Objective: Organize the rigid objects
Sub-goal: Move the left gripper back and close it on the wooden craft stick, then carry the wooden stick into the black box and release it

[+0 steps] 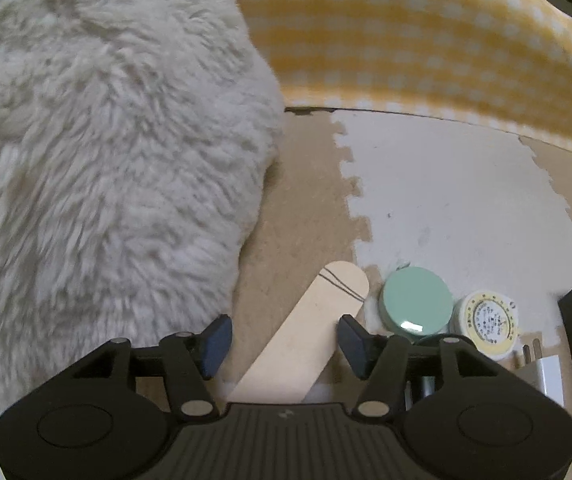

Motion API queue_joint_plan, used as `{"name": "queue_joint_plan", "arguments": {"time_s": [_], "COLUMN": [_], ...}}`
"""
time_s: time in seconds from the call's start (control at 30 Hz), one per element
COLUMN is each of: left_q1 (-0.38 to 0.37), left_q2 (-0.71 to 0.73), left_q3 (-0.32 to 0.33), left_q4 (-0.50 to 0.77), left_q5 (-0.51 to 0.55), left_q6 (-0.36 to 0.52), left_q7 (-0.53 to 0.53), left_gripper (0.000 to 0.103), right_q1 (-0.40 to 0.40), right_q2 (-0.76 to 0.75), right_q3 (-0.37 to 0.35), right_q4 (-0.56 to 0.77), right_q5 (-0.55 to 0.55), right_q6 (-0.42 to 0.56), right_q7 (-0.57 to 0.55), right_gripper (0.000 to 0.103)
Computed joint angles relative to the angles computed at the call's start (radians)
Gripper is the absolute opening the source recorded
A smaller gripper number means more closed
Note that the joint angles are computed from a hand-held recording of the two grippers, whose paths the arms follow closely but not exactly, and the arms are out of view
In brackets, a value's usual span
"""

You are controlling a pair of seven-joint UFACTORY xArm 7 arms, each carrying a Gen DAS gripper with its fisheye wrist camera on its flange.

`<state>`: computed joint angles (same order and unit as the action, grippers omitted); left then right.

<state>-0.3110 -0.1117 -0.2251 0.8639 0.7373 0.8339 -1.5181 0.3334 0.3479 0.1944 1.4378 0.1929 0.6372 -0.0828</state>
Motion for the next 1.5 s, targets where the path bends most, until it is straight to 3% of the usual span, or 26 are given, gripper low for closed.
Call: {"name": "queue_joint_plan", "arguments": {"time_s": [0.17, 0.27, 0.33, 0.4, 0.73, 0.87, 1.03, 1.2, 1.5], "left_q1": [0.026, 0.02, 0.04, 0.048, 0.04, 0.023, 0.001, -0.022, -0.089], "left_q2": [-0.066, -0.078, -0.078, -0.067, -0.015, 0.0, -0.009, -0.002, 0.064], "left_q3": [0.019, 0.054, 0.023, 0.007, 0.0, -0.005, -0.011, -0.031, -0.053], "left_q4": [-0.086, -0.119, -0.115, -0.094, -0.033, 0.01, 0.028, 0.071, 0.227], "left_q5": [-0.023, -0.159, -0.169, -0.172, -0.129, -0.136, -0.154, -0.108, 0.058], "left_q6": [-0.125, -0.206, -0.194, -0.154, -0.094, -0.023, -0.017, 0.024, -0.078], "left_q7": [0.019, 0.149, 0.21, 0.224, 0.212, 0.154, 0.083, -0.011, -0.022], "left_gripper": [0.065, 0.061, 0.057, 0.047, 0.043, 0.037, 0.037, 0.037, 0.037], "right_q1": [-0.001, -0.002, -0.002, -0.001, -0.001, 0.0, -0.001, -0.001, -0.001], "right_q2": [0.001, 0.002, 0.004, 0.004, 0.004, 0.004, 0.005, 0.005, 0.003], "right_q3": [0.0, 0.001, 0.001, 0.0, 0.0, 0.0, 0.001, 0.001, 0.0], "right_q4": [0.002, 0.003, 0.004, 0.004, 0.004, 0.004, 0.005, 0.006, 0.004], "right_q5": [0.002, 0.005, 0.005, 0.004, 0.003, 0.002, 0.005, 0.006, 0.004], "right_q6": [0.002, 0.002, 0.002, 0.002, 0.002, 0.001, 0.003, 0.004, 0.004], "right_q7": [-0.001, -0.002, -0.003, -0.003, -0.005, -0.002, -0.002, -0.004, -0.005], "right_gripper": [0.006, 0.006, 0.006, 0.006, 0.006, 0.006, 0.006, 0.006, 0.006]}}
